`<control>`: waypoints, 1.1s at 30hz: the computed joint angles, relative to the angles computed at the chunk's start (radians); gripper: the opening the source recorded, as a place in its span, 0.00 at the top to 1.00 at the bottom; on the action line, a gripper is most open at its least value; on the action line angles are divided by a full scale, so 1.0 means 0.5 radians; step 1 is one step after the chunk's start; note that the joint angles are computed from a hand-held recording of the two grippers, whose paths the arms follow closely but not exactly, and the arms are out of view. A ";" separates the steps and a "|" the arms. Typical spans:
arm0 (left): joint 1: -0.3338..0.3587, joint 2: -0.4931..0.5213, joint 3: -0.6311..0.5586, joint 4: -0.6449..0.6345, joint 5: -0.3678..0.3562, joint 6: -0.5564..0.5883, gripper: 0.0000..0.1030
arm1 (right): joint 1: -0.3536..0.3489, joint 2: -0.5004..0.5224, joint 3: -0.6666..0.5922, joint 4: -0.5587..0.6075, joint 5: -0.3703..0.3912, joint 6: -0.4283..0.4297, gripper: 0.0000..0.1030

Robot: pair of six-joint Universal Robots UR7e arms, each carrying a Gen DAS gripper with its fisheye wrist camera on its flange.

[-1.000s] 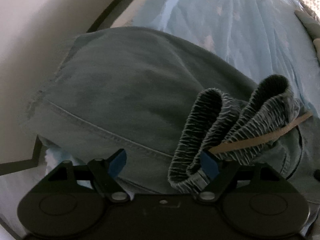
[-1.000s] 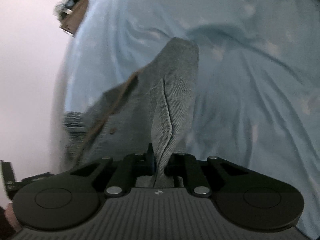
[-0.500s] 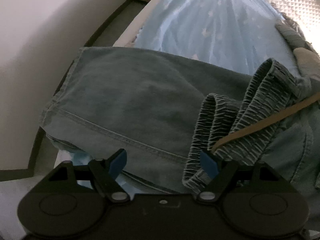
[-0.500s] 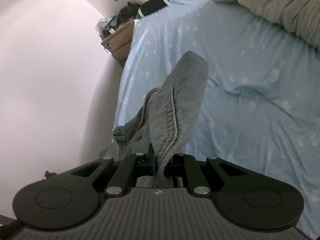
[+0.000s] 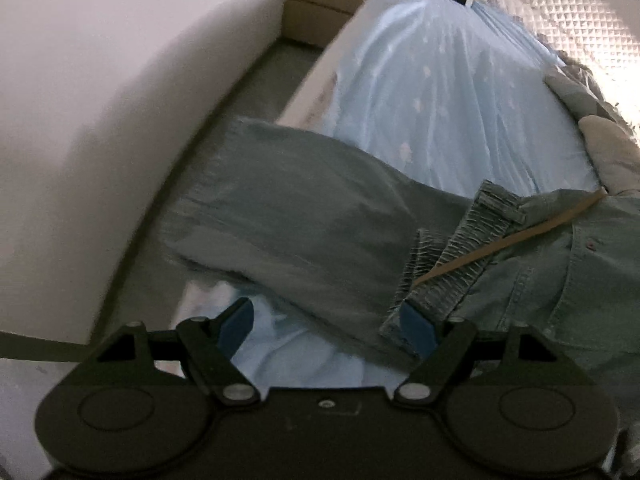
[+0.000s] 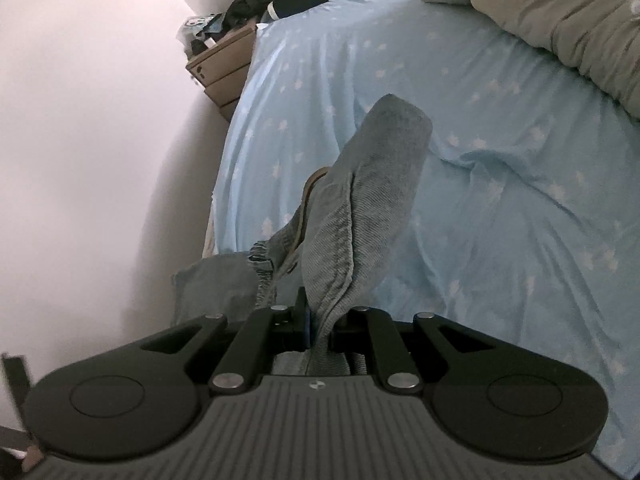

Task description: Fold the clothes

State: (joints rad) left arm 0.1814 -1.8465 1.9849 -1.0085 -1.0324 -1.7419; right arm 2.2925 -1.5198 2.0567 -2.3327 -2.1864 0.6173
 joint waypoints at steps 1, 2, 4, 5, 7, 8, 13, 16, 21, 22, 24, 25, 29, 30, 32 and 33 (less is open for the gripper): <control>-0.052 -0.002 -0.032 0.075 -0.017 -0.065 0.24 | 0.015 0.017 -0.009 0.015 -0.018 0.042 0.91; -0.101 -0.011 -0.054 0.125 -0.031 -0.122 0.24 | 0.031 0.029 -0.017 0.028 -0.035 0.087 0.91; -0.176 -0.016 -0.104 0.233 -0.065 -0.219 0.24 | 0.051 0.038 -0.006 -0.003 -0.044 0.165 0.91; -0.212 -0.016 -0.131 0.288 -0.083 -0.266 0.24 | 0.066 0.046 -0.013 0.006 -0.054 0.214 0.91; -0.281 -0.019 -0.185 0.390 -0.115 -0.354 0.24 | 0.102 0.069 -0.033 0.031 -0.076 0.302 0.91; -0.312 -0.023 -0.208 0.432 -0.125 -0.389 0.24 | 0.123 0.083 -0.045 0.046 -0.087 0.341 0.91; -0.409 -0.059 -0.281 0.577 -0.139 -0.478 0.24 | 0.204 0.162 -0.091 0.080 -0.123 0.455 0.91; -0.420 -0.103 -0.300 0.625 -0.151 -0.417 0.24 | 0.248 0.237 -0.124 0.083 -0.174 0.542 0.90; -0.347 -0.238 -0.290 0.626 -0.114 -0.182 0.24 | 0.339 0.434 -0.228 0.112 -0.315 0.703 0.90; -0.320 -0.276 -0.286 0.615 -0.095 -0.111 0.24 | 0.360 0.489 -0.263 0.129 -0.354 0.755 0.90; -0.256 -0.357 -0.284 0.590 -0.053 0.041 0.24 | 0.395 0.596 -0.336 0.171 -0.425 0.853 0.90; -0.214 -0.393 -0.290 0.581 -0.031 0.122 0.24 | 0.413 0.650 -0.376 0.199 -0.460 0.904 0.90; -0.025 -0.532 -0.335 0.536 0.059 0.474 0.24 | 0.485 0.895 -0.568 0.322 -0.592 1.151 0.90; 0.026 -0.556 -0.353 0.537 0.083 0.560 0.24 | 0.495 0.960 -0.622 0.355 -0.617 1.220 0.90; 0.135 -0.583 -0.409 0.571 0.128 0.677 0.24 | 0.512 1.083 -0.723 0.395 -0.636 1.359 0.90; 0.196 -0.593 -0.439 0.583 0.153 0.739 0.24 | 0.521 1.144 -0.766 0.383 -0.639 1.423 0.90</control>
State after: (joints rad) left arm 0.2797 -2.1429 1.7652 -0.7168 -0.9558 -1.3723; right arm 2.5530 -0.9479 1.6737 -2.1409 -2.5058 1.3287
